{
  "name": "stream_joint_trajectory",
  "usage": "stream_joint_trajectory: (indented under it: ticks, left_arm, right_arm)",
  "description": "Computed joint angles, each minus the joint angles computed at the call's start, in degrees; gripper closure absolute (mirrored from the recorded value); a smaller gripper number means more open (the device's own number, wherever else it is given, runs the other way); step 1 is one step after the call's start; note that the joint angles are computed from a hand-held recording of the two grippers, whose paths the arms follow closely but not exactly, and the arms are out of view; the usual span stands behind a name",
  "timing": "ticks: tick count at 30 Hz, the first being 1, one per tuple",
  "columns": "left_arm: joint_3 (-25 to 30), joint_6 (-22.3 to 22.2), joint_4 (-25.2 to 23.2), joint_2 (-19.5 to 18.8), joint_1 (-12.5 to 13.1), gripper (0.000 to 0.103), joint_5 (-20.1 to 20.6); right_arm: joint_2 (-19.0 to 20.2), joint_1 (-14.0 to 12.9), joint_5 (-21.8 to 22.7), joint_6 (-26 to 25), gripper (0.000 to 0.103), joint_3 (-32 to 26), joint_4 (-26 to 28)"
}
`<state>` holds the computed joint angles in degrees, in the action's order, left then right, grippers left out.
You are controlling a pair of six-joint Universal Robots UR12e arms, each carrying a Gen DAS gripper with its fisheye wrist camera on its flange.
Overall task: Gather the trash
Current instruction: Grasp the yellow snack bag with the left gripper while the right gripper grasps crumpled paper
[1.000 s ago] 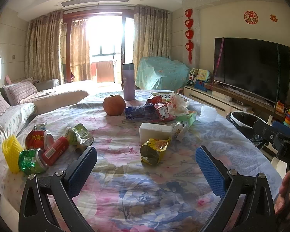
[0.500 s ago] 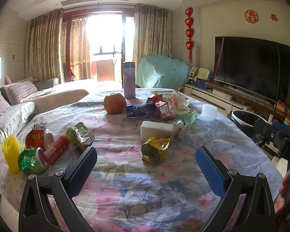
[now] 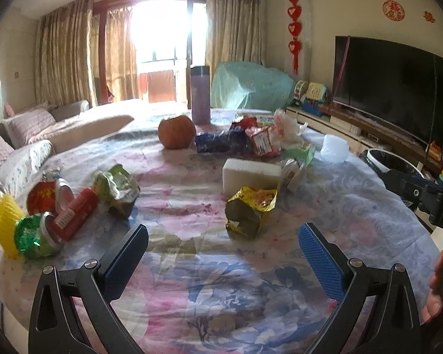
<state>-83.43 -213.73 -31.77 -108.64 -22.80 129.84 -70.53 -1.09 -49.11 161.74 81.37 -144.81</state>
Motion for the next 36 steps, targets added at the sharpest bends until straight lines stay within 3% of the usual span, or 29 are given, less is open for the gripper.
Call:
stream_joint_trajectory:
  ticks: [4,14,22,24,27,31,34,36]
  left_arm:
    - [0.6,-0.5,-1.6,-0.4,1.3,0.001,-2.7]
    - [3.2,-0.2,-2.8,-2.2,4.0,0.004,-8.1]
    - [6.1,0.6,-6.0,-4.1,6.3,0.008,-13.5]
    - [6.7,0.6,-6.8,-4.4,6.8,0.011,-14.9]
    - [7.9,1.0,-8.2,-5.1,7.5,0.026,-16.7]
    - [9.1,1.1,-10.0,-5.8,8.6,0.056,-20.6]
    - [9.1,1.1,-10.0,-5.9,9.0,0.06,-21.8]
    - [8.9,1.1,-9.5,-5.8,9.2,0.064,-22.4]
  right_arm:
    - [1.5,0.7,0.6,-2.0,0.002,-2.3,5.2]
    - [5.9,2.5,0.8,-5.4,0.022,-9.6,16.4]
    - [9.9,3.7,0.6,-7.5,0.023,-16.1,25.1]
    - [11.1,4.0,0.8,-7.6,0.023,-18.0,27.3]
    - [12.7,4.3,0.9,-8.4,0.024,-20.6,30.8]
    - [14.7,4.7,1.7,-10.8,0.03,-23.9,36.6]
    - [15.6,5.0,2.6,-12.8,0.044,-25.7,40.8]
    - [16.0,5.0,3.6,-14.6,0.063,-26.5,43.5]
